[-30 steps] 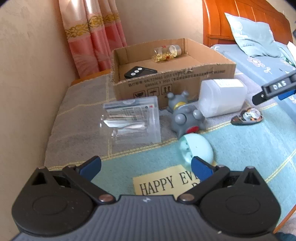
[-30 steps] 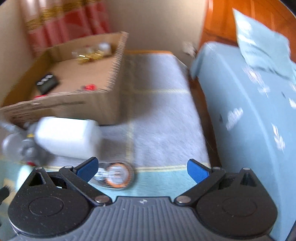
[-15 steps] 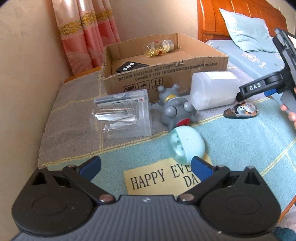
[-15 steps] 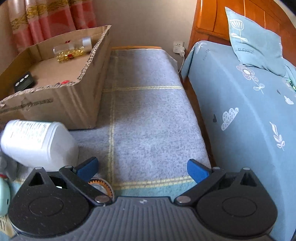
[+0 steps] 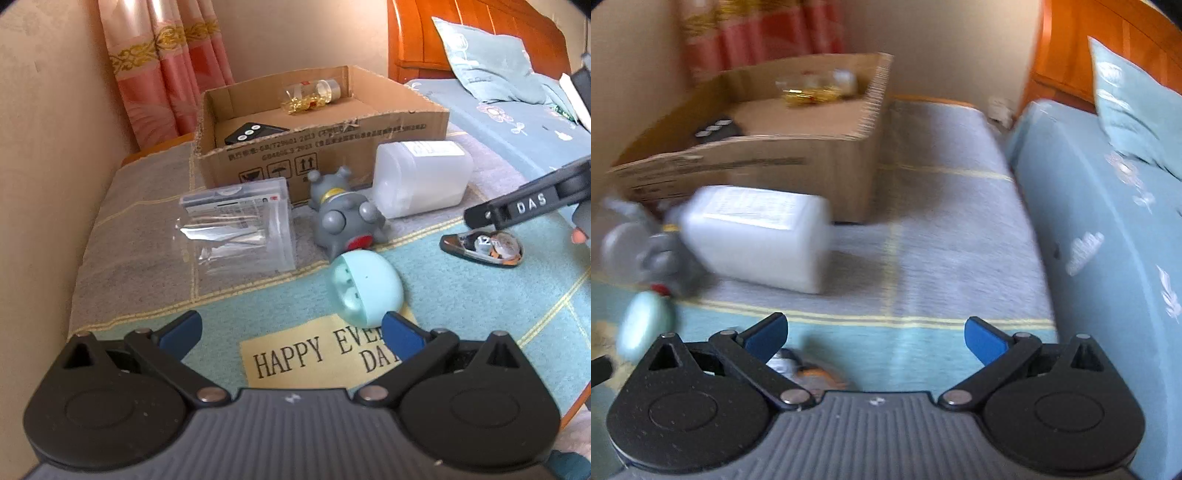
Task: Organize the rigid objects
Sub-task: 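Move left tool to light-blue round case while right tool approaches correction tape, then close left gripper on blue case while right gripper closes on correction tape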
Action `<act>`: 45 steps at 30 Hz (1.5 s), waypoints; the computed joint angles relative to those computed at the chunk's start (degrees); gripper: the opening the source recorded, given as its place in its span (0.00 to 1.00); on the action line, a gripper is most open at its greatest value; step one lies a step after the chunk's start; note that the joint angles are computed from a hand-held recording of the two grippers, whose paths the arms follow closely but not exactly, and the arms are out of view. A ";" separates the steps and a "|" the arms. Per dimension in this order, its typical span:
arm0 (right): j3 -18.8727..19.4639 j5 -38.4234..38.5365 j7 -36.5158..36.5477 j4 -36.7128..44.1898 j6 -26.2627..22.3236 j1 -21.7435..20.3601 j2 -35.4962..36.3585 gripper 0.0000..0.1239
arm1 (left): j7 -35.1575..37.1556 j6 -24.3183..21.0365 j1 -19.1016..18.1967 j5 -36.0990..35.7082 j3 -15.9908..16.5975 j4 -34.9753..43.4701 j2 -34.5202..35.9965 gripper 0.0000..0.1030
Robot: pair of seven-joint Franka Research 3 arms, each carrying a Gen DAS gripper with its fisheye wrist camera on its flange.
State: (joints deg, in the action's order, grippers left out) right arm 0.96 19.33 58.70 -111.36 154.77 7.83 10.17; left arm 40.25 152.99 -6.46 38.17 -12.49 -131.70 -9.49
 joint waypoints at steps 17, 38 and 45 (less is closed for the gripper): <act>0.41 3.37 -17.96 -9.78 2.63 1.29 -6.59 0.83 | 3.15 4.04 -0.65 -3.81 1.14 3.07 5.70 0.99; 0.41 10.19 -20.05 -7.33 -1.70 0.06 -5.25 0.83 | 3.35 9.93 0.08 -4.30 1.74 1.28 6.77 1.00; 0.31 10.85 -21.35 -7.41 -2.23 -0.08 -5.52 0.83 | 6.19 11.11 -0.66 -5.97 2.00 2.33 7.54 0.79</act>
